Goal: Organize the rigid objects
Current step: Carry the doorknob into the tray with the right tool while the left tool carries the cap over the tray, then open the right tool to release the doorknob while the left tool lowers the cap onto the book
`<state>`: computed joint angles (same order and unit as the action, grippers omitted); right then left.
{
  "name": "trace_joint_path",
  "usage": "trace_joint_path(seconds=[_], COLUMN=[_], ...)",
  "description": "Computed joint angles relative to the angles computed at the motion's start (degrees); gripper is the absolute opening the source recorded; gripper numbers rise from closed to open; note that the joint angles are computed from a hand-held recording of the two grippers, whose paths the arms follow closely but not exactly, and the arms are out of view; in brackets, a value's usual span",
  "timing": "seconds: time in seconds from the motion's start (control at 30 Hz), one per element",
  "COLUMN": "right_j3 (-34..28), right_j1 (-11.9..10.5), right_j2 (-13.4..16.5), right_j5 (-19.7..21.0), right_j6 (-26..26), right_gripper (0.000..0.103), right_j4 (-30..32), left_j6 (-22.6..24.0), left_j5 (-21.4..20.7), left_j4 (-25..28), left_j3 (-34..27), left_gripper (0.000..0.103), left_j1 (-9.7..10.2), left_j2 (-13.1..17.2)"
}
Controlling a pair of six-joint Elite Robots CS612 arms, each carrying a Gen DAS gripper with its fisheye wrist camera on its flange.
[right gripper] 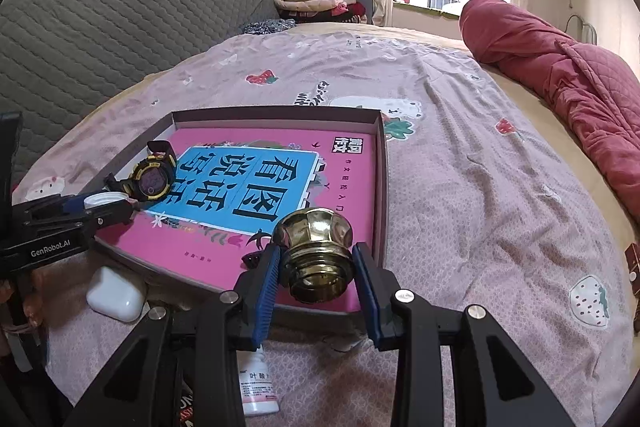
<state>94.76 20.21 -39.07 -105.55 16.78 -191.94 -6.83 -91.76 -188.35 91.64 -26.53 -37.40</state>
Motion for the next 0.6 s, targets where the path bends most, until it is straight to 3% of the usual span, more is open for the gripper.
trace_joint_path(seconds=[0.33, 0.6], right_j3=[-0.63, -0.57], right_j1=[0.96, 1.01], right_j2=[0.15, 0.19], right_j5=[-4.39, -4.44], right_j6=[-2.88, -2.7], right_gripper=[0.037, 0.037], right_j4=[1.34, 0.99], left_j6=[-0.03, 0.1], left_j5=[-0.15, -0.16], left_j4=[-0.51, -0.7], left_j3=[0.19, 0.48], left_gripper=[0.051, 0.051], left_j1=[0.12, 0.15], left_j2=[-0.07, -0.26])
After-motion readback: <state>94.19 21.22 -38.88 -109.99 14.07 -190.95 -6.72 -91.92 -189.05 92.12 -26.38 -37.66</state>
